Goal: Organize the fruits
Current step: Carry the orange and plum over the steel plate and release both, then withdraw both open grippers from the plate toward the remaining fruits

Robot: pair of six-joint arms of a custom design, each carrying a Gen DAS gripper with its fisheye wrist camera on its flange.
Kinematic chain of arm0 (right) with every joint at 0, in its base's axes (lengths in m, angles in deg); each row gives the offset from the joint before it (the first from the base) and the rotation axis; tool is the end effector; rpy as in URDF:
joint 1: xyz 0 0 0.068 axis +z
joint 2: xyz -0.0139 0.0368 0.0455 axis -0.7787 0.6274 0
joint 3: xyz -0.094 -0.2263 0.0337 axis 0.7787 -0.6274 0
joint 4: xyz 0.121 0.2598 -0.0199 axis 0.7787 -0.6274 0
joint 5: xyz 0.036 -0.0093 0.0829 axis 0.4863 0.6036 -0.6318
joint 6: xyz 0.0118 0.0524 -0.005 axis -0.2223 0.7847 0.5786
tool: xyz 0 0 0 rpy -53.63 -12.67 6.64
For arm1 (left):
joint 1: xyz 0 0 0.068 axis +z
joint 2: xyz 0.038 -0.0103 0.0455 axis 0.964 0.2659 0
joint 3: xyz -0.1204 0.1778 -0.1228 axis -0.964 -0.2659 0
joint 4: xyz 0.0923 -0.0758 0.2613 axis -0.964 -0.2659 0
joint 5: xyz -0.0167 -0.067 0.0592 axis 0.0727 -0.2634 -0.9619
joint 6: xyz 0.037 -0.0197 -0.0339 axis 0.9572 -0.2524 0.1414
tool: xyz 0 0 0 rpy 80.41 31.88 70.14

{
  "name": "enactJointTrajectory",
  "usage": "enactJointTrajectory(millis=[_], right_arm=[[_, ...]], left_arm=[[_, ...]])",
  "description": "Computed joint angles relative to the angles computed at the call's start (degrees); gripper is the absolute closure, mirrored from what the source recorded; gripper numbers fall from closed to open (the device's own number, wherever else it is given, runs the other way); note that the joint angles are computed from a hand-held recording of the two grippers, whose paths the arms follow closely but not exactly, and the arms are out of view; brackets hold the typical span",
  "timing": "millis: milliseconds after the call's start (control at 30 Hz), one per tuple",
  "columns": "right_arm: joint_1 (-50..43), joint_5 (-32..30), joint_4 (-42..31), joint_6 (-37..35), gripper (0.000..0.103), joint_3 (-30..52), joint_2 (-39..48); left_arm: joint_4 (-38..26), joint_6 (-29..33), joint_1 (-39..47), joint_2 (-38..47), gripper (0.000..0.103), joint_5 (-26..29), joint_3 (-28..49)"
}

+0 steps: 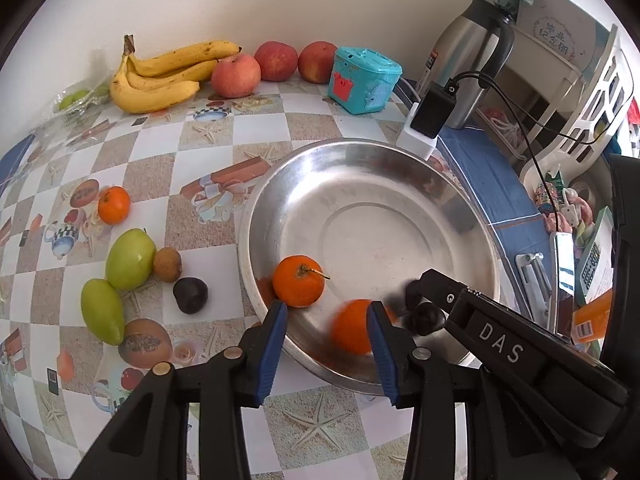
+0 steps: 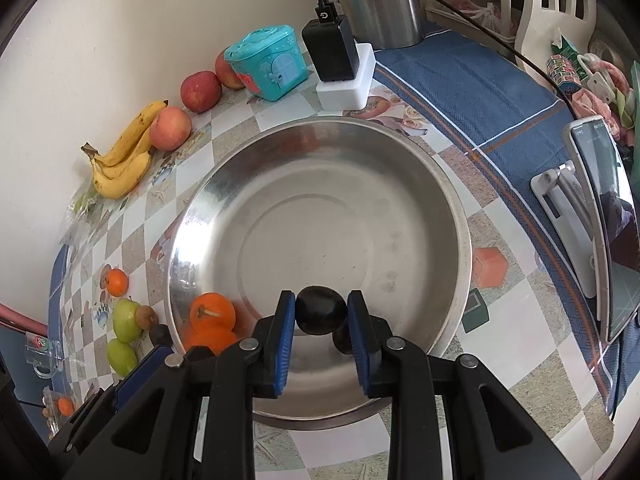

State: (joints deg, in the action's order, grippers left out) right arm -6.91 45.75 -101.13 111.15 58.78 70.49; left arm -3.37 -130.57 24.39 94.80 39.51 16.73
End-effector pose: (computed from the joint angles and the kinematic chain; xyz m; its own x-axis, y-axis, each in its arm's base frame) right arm 0.2116 0.2025 0.1738 -0.9226 0.0824 -0.3768 -0.0314 0.9576 0.2864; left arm 0.1595 -0.1730 0.1870 -0.8462 -0.2502 -0.4705 -0.1738 0.9642 -0.2002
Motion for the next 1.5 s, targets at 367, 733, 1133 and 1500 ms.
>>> enactJointTrajectory(millis=[367, 733, 1133, 1500], right_arm=[[0.15, 0.17, 0.07, 0.52, 0.075, -0.12, -0.24], [0.88, 0.15, 0.47, -0.01, 0.075, 0.05, 0.28], [6.11, 1.89, 0.04, -0.04, 0.075, 3.53, 2.60], [12.32, 3.05, 0.29, -0.01, 0.075, 9.00, 7.59]], left_arm=[[-1.90, -1.54, 2.08, -1.44, 0.055, 0.53, -1.15], [-7.44, -5.25, 8.31, -8.83, 0.055, 1.40, -5.18], [-18.87, -6.17, 19.81, -21.32, 0.055, 2.17, -8.62], [-27.32, -0.85, 32.92, -33.09, 0.055, 4.57, -9.98]])
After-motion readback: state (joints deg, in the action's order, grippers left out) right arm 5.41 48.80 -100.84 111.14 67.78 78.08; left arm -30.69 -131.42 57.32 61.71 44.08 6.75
